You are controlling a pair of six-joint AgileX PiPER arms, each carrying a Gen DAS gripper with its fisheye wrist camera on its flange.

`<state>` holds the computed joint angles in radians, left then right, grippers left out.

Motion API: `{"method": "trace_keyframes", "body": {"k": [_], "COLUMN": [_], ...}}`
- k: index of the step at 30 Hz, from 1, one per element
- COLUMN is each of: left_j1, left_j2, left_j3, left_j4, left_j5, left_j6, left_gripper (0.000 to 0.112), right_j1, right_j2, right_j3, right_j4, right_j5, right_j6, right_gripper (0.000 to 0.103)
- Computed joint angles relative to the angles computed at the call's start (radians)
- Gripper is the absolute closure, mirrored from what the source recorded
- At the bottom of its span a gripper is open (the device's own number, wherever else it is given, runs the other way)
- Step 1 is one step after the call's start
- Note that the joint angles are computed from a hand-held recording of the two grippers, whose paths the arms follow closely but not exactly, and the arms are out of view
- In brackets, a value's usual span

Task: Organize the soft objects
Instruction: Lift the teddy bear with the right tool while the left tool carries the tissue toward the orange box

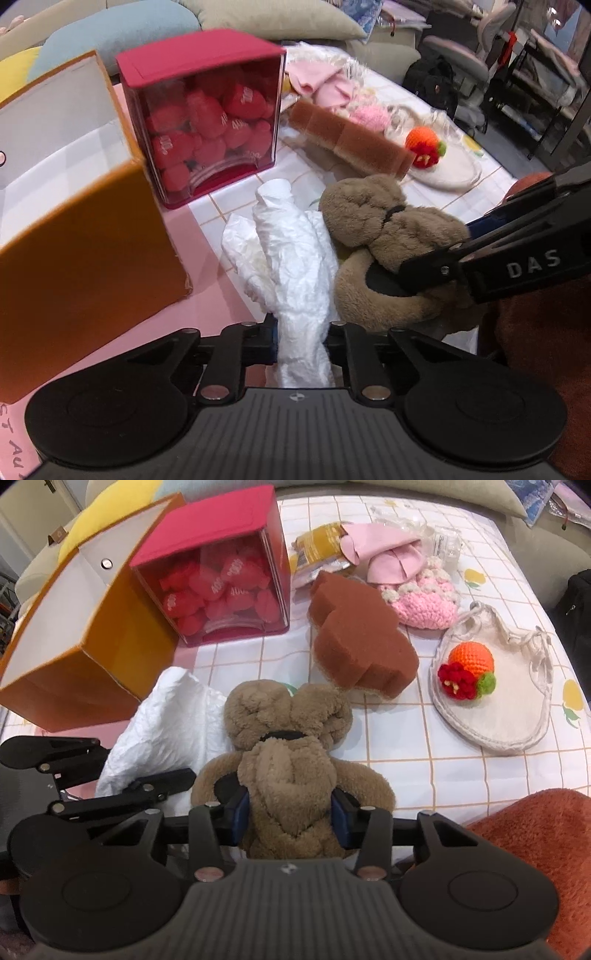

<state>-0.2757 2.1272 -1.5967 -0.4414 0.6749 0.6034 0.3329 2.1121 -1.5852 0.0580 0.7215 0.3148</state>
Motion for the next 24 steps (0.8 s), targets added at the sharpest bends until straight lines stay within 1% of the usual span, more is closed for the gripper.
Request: {"method": "trace_keyframes", "body": {"k": [4,7,10,15,19,22,24], "left_j1": [0.033,0.061,0.087,0.125,0.155,0.180,0.187], "left_j2": [-0.052,-0.087,-0.138,-0.223,-0.276,-0.290,-0.287], "left_j3": [0.015,0.015,0.042,0.101,0.118,0.093,0.057], "left_j4": [-0.060,-0.096,-0.143,-0.212,-0.257,-0.257,-0.212], "left_j5": [0.044,0.085,0.098,0.093,0.074,0.068,0.060], "left_j6": [0.019,0.017,0.050,0.087,0.092,0.071,0.020], "left_gripper": [0.097,0.097,0.097,0.097,0.097,0.097,0.097], "right_j1": [-0.019,-0.029,-0.037,-0.013,0.016,0.032,0.043], "right_j2": [-0.031,-0.056,-0.092,-0.155,-0.183,-0.181,-0.163], "right_j3": [0.032,0.047,0.066,0.068,0.024,-0.032,-0.090], "right_j4": [0.077,0.126,0.193,0.179,0.158,0.146,0.133], "right_j5": [-0.030,-0.032,-0.032,-0.033,-0.036,-0.038,-0.031], "right_j6": [-0.054,-0.080,-0.123,-0.118,-0.104,-0.096,-0.086], "right_gripper": [0.059,0.059,0.059,0.059,0.059,0.059,0.059]}}
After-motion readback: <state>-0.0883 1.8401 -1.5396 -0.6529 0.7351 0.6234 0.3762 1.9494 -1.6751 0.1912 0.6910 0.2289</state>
